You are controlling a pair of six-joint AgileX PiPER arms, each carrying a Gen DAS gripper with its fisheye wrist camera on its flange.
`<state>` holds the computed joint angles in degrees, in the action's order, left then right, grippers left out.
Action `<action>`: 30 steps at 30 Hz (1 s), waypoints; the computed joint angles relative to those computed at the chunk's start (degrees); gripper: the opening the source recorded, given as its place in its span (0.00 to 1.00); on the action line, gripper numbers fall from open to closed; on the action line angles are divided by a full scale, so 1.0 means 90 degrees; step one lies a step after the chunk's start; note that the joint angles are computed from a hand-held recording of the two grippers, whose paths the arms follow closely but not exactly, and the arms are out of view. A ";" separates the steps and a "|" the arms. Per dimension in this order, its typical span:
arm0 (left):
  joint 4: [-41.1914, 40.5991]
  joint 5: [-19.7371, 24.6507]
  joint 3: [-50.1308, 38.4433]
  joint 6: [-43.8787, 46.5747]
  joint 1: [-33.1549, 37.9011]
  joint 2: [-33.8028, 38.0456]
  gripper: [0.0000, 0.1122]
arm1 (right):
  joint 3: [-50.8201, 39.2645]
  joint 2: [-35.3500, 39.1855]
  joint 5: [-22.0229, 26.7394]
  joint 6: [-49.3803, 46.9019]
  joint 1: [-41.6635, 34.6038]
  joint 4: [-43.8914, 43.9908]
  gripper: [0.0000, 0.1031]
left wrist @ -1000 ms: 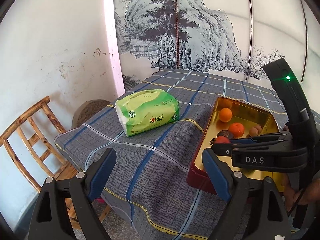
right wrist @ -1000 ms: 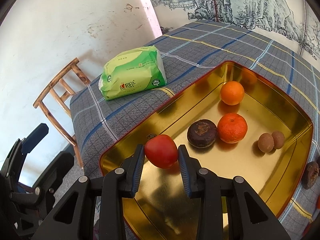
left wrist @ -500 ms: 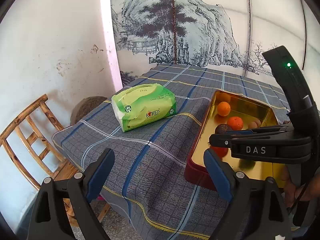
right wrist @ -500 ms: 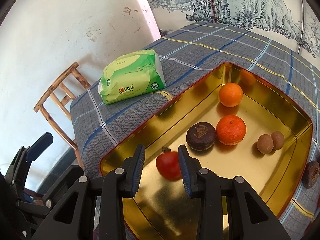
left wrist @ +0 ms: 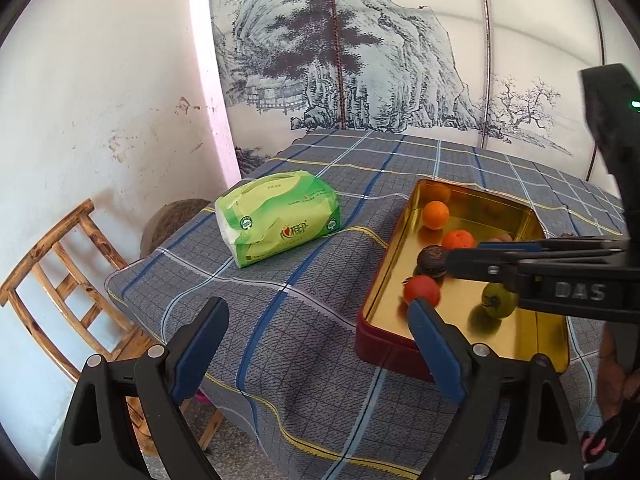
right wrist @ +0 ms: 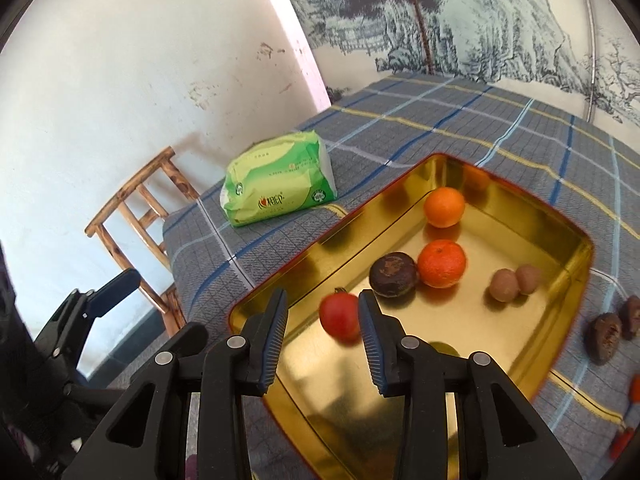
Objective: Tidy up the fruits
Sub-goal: 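Move both grippers away from the tin back toward the loose fruits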
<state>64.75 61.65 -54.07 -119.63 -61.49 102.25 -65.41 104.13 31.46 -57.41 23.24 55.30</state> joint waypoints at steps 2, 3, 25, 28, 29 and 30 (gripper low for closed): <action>-0.0032 0.0063 -0.0101 0.0111 -0.0044 0.0026 0.80 | 0.0250 -0.0217 0.0005 -0.0333 -0.0160 0.0218 0.39; -0.0045 0.0094 -0.0157 0.0174 -0.0071 0.0042 0.80 | 0.0446 -0.0379 -0.0005 -0.0570 -0.0283 0.0366 0.39; -0.0505 -0.1524 -0.3106 0.3769 -0.0061 0.1212 0.80 | 0.1482 -0.0460 0.0257 -0.3826 -0.6263 0.1513 0.41; -0.1867 -0.1964 -0.4424 0.5678 0.0349 0.1829 0.80 | 0.1182 -0.0122 0.0354 -0.3865 -0.6574 0.1519 0.41; -0.2370 -0.2076 -0.4960 0.6315 0.0480 0.2146 0.80 | 0.1098 -0.0033 0.0415 -0.3878 -0.6654 0.1532 0.41; -0.2845 -0.2012 -0.5597 0.6952 0.0569 0.2522 0.80 | 0.1007 0.0067 0.0521 -0.3881 -0.6749 0.1531 0.42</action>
<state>39.15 43.53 -104.44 -57.07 -56.37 124.95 -56.35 104.73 36.15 -92.35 -37.50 69.08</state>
